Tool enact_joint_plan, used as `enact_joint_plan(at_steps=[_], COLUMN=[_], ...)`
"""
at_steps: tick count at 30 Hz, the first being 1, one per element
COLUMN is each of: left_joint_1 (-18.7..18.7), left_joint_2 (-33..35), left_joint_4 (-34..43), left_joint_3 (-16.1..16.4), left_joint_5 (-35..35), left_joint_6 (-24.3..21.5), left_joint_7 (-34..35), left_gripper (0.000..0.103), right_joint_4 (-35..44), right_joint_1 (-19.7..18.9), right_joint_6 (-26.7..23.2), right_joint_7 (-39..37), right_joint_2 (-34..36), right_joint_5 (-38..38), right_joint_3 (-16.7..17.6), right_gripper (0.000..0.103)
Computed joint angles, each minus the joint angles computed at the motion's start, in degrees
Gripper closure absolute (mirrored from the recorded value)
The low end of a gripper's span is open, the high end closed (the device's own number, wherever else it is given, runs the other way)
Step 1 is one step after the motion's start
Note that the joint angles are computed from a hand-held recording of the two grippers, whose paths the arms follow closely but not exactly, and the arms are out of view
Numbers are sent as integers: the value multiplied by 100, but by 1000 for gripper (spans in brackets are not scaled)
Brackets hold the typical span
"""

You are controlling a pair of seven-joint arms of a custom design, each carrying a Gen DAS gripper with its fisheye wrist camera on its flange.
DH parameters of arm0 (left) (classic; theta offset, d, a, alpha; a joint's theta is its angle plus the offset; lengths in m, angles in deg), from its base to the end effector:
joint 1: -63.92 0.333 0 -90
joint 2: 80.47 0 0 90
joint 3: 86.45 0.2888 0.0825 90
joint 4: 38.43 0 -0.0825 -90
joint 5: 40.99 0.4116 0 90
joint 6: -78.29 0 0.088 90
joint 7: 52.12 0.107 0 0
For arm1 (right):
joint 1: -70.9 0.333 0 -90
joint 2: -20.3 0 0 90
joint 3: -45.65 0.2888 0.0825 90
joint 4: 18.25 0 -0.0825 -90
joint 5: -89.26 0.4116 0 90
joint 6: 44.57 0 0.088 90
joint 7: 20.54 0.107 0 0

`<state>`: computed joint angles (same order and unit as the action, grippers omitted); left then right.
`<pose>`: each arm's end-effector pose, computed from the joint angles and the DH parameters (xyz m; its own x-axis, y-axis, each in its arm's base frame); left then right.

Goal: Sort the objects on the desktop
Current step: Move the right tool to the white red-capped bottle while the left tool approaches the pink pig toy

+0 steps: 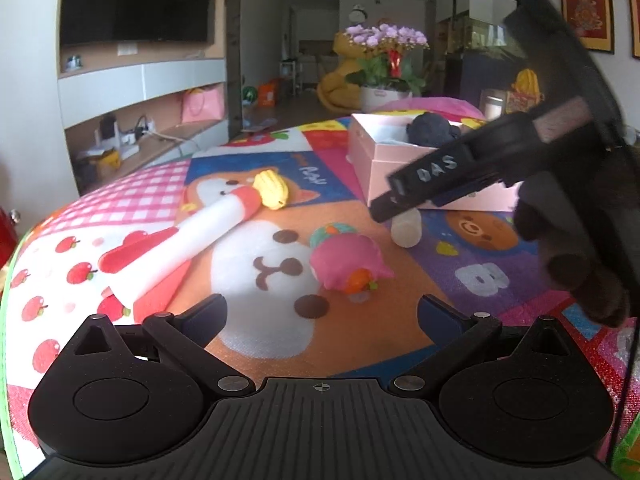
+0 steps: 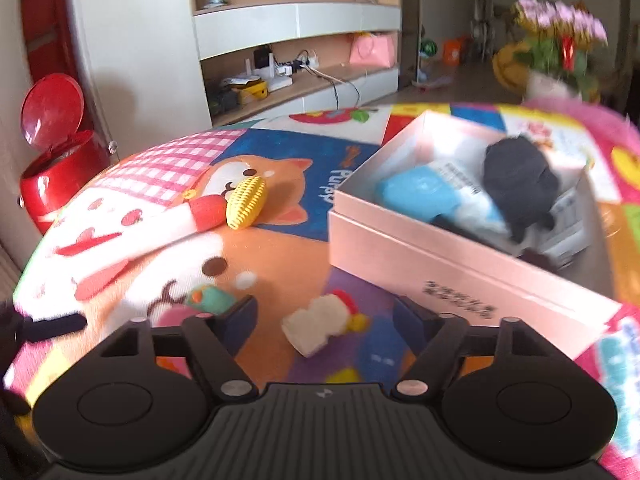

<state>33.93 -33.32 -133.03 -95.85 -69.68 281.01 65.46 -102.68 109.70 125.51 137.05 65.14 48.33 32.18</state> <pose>0.6000 -0.3872 0.2111 -0.4649 -0.8853 0.0105 -0.4712 0.2373 -0.8495 0.6484 0.3980 0.2508 0.0977 -0.9906 -0.0954 -0.6931 0.0011 -0.7209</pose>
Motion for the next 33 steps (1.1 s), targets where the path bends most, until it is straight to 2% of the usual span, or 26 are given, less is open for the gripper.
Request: enact_joint_plan(at_steps=[2,3,5,10,16,19,21,22,25,27,29,31,33], left_joint_1=[75,81,88,51,-243,-471,-667,-763,-1002,-960,-749,-655,-1043], left_joint_2=[3,5,5,-1,-13,-11,0,8,39,55,86,185,371], left_joint_4=[-4,-1,1,3,60,105,150,180,292,344,434,603,890], left_joint_3=[-69,-73,-73,-22,280,513,714,818,1115,1093,879,785,1251], left_joint_5=[58,63,80,78,-181,-377,-541,-617,-722,-583,-331,-120,-172], left_joint_6=[-11,-18,-38,-86,-202,-279,-349,-407,-695,-797,-907,-986,-1117], left_joint_7=[-51,-68,-94,-139,-65,22,97,132,167,77,-44,-178,-422], left_gripper=[0,0,0,0,0,0,0,0,0,0,0,0,0], right_joint_4=[210,240,174,-754,-1942,-2350,-2564,-2659,-2919,-2977,-2996,-2999,-2989], right_joint_1=[-148,-235,-451,59,705,1262,1628,1742,1993,2062,2151,2099,2006], right_joint_6=[-100,-160,-224,95,353,291,103,56,15,-112,-318,-521,-596], right_joint_7=[-102,-231,-620,-174,985,2019,2790,3141,4271,4837,5346,5400,5563], right_joint_2=[144,161,114,-427,-1156,-1375,-1491,-1547,-1700,-1725,-1724,-1773,-1811], right_joint_5=[193,286,482,126,-845,-1641,-2239,-2505,-3306,-3694,-4169,-4272,-4426], right_joint_3=[184,300,588,0,-726,-1300,-1633,-1733,-1970,-1993,-2004,-1880,-1775], right_gripper=[38,47,59,59,59,50,38,36,22,12,11,7,4])
